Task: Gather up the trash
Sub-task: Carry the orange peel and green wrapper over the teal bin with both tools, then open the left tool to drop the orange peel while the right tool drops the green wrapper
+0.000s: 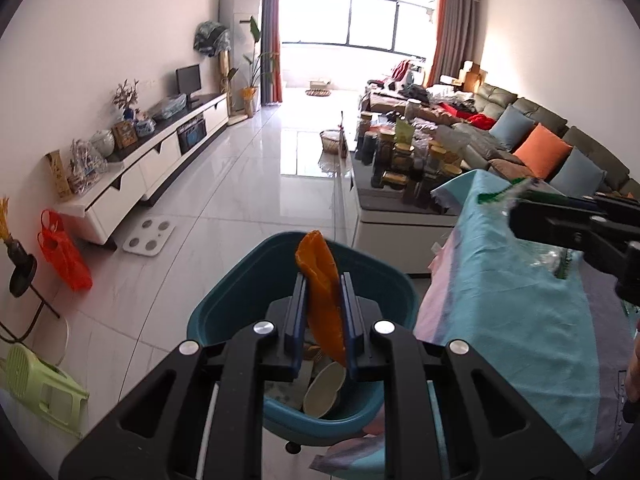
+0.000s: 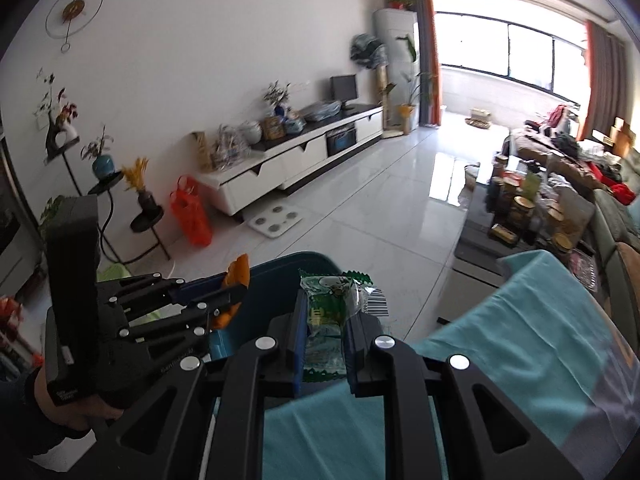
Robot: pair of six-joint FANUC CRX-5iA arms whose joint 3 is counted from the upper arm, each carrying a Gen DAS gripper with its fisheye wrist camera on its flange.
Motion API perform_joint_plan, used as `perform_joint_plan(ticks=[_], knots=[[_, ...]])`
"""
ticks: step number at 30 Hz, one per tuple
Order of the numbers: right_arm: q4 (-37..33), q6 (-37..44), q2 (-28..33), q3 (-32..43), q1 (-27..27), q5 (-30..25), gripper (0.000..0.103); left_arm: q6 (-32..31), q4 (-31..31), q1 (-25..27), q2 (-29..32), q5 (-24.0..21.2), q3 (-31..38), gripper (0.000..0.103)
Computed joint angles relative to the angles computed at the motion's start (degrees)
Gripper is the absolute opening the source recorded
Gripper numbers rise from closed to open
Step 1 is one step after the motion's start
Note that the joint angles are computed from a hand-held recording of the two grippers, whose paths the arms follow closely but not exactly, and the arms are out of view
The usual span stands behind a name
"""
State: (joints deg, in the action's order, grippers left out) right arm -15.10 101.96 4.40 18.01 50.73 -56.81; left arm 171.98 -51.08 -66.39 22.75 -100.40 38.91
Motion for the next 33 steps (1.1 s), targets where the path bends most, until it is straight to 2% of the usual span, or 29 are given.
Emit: perform_joint_plan(ticks=[13, 19, 28, 33], knots=[[0.86, -0.24, 10.61, 10.30, 2.25, -8.08, 0.014, 3.45, 4.98, 3.52, -3.41, 4.06, -8.00, 0.016], [0.89, -0.35, 14.76, 14.61, 2.42, -11.84, 0.014, 3.09, 7.01, 5.33, -2.81, 5.37, -8.23, 0.016], [3.14, -0.93, 20.54, 20.06, 3.96, -16.84, 0.014, 3.97, 10.69, 7.45, -4.23, 7.59, -12.51, 0.017], [4.93, -2.52, 23.03, 22.28, 4.99, -18.76, 0.016, 3.00, 13.16, 8.94, -3.94, 8.29, -13.10, 0.022]])
